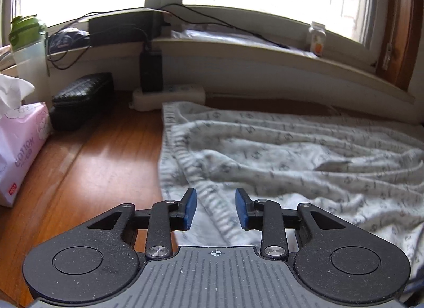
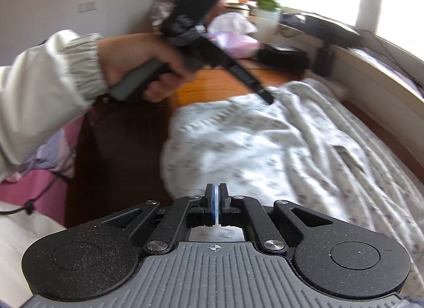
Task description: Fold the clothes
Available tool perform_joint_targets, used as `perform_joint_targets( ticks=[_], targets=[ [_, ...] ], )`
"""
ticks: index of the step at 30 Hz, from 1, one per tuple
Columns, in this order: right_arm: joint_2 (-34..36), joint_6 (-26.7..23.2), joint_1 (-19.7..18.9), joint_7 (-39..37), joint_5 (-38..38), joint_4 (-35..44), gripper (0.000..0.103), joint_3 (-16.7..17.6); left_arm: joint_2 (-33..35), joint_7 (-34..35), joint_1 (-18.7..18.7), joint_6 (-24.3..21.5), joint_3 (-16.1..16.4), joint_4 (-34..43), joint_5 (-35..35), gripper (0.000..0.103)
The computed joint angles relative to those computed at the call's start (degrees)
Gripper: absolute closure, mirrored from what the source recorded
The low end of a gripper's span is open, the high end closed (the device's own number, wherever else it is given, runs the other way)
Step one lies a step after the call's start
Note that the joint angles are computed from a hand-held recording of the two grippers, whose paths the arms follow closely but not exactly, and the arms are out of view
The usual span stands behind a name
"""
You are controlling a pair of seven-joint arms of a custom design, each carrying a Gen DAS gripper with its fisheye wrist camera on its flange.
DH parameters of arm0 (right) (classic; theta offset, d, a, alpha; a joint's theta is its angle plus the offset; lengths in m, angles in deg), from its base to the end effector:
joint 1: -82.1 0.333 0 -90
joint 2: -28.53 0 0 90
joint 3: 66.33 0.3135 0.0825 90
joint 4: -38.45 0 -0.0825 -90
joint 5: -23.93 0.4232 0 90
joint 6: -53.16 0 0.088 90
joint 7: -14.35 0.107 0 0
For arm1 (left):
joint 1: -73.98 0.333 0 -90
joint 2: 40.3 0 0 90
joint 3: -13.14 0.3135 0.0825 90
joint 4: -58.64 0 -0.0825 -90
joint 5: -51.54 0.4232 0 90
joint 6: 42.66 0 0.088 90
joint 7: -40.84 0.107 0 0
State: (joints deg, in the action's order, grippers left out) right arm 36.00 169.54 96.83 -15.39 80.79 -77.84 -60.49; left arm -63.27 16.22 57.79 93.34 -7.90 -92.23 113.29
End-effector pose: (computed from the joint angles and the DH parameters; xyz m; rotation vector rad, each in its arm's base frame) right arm 0.5530 0.2572 0.3715 -2.2374 -0.3909 0.0604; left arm 0.3647 -0.2547 0.3604 -2.0334 1.1023 -0.6215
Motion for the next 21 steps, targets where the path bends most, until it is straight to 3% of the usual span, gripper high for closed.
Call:
perform_joint_targets(
  ticks=[11, 12, 13, 18, 20, 21],
  targets=[
    [2.0, 5.5, 0.2, -3.1, 3.6, 0.9, 0.100, 0.6, 1.5, -3.9, -4.6, -4.1, -3.1, 0.3, -1.4, 0.062],
    [2.2, 5.7, 0.1, -3.0, 3.7, 1.1, 0.100, 0.7, 1.9, -3.3, -5.1, -4.9, -3.2, 0.6, -1.6, 0.069],
    [2.4, 5.9, 0.1, -2.9, 3.8, 1.3, 0.100, 0.7, 1.8, -3.3, -5.4, -5.5, -3.4, 0.7, -1.3, 0.102],
    [3.5, 6.7, -0.1, -1.9, 3.5, 2.3, 0.100, 1.0, -5.7, -3.5, -7.7, -13.0, -4.1, -2.3, -3.0, 0.102],
    [4.0, 6.7, -0.2, -1.3, 3.4, 2.7, 0.100, 1.0, -9.5, -1.4, -8.3, -13.7, -2.2, -4.6, -5.9, 0.101],
    [4.2, 6.7, -0.3, -1.0, 3.3, 2.9, 0.100, 1.1, -10.8, 1.5, -8.7, -11.6, -0.1, -5.8, -7.5, 0.101]
  ],
)
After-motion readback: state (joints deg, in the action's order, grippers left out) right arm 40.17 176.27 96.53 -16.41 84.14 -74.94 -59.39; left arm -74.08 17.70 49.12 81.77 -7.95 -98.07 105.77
